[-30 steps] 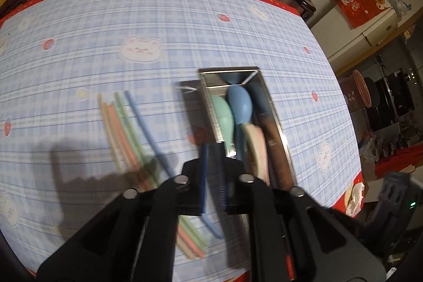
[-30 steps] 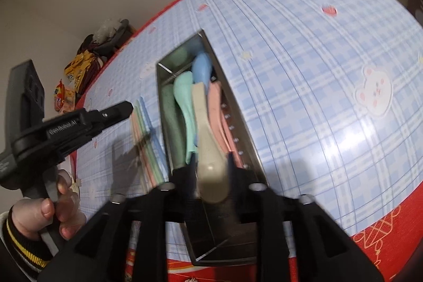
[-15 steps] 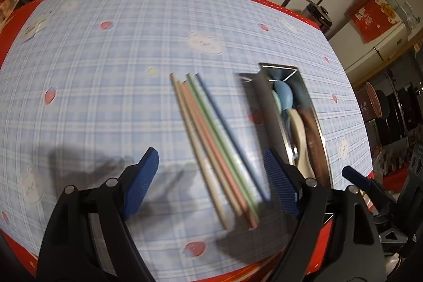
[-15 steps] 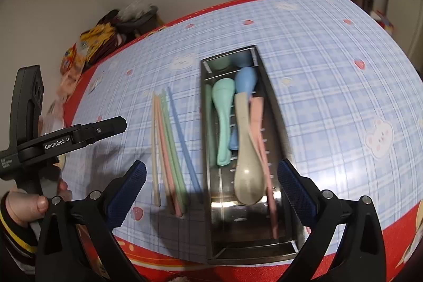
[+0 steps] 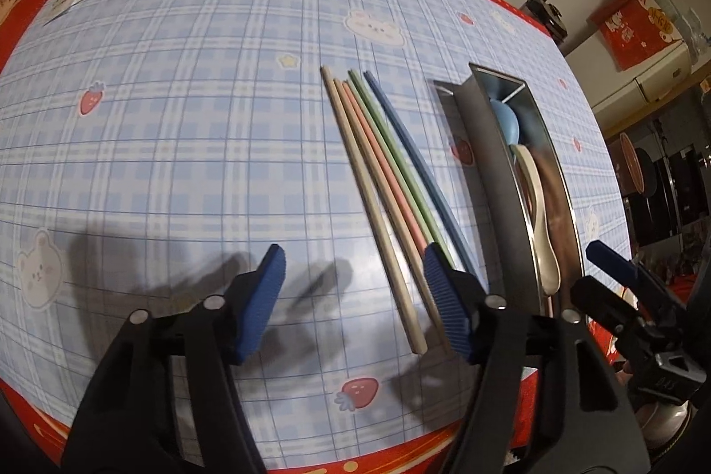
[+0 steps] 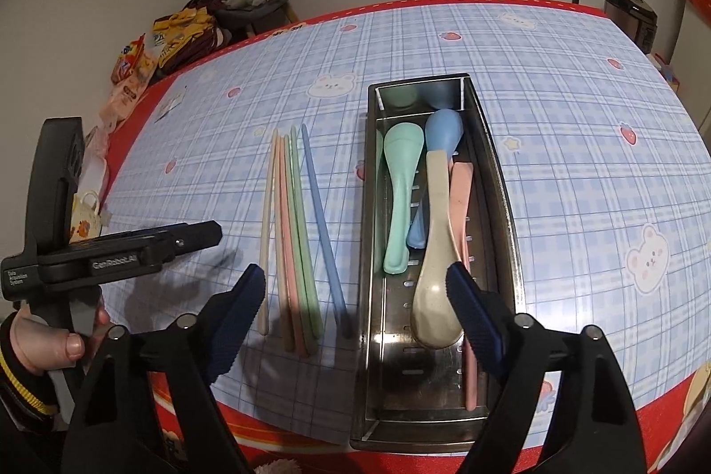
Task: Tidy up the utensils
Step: 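Move both tools back toward the chopsticks, then grasp a cream chopstick with the left tool while the right tool grasps a blue chopstick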
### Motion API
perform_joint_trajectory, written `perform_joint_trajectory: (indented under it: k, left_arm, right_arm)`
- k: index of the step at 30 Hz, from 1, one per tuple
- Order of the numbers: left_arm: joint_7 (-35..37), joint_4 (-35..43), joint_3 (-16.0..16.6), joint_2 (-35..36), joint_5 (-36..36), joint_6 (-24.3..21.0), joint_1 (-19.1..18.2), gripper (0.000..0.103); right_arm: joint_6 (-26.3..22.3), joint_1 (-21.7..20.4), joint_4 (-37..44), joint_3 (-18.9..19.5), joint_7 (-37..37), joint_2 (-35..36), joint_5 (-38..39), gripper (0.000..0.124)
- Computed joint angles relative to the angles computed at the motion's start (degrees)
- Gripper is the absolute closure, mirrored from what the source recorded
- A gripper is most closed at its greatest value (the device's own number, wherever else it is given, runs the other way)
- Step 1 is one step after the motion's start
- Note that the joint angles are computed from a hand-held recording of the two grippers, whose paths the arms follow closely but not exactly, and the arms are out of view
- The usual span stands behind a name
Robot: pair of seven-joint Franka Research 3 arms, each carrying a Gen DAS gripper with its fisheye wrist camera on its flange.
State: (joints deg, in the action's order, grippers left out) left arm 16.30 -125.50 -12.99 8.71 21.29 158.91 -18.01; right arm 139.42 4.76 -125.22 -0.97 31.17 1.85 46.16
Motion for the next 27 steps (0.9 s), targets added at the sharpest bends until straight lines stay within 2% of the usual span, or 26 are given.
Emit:
perform_joint_trajectory:
  k: [4,5,11,15,19,25,26,27]
  left_arm:
    - [2.84,1.59,-0.50,1.91,-1.38,0.12,0.21,0.056]
    - [3.74,2.11,-0.65,2.44,-1.87,0.03,0.25,0.060]
    - [7.96,5.94,-0.67,5.99,-3.28,-1.84,-0.26,0.071]
    - [8.53,8.32,0.03,7.90,-2.60,-4.30,-1.07,0.077]
    - [10.11,9.54,-0.13,9.21,-3.23,-4.96,-0.90,0.077]
    - [10.49,11.56,0.88,10.28,-0.54,-7.08,-2.15,0.077]
    - [10.34,12.16,1.17,10.47,0.36,-8.36,-2.60,0.085]
    - [10.93,12.26,0.98,10.61,0.34,-8.45,-2.43,0.089]
  right_arm:
    - [-0.85,-0.16,0.58,-0.09,-0.16,0.46,-0.27,0.057]
    - [-1.07,-0.19,0.80,-0.07,-0.06,0.68,-0.42,0.063]
    - [-1.03,-0.21,1.56,0.28,-0.01,1.69,-1.77,0.088]
    - [-1.57,-0.30,1.97,0.44,-0.73,2.10,-1.73,0.091]
    - [-2.87,-0.57,3.27,0.49,-0.97,3.12,-1.26,0.091]
    - [-5.60,-0.78,5.09,0.99,-1.60,4.51,-1.06,0.091]
    - [-5.72,-0.76,5.24,1.07,-1.84,4.59,-1.02,0.091]
    - [-5.97,-0.73,5.50,1.16,-2.05,4.73,-1.03,0.091]
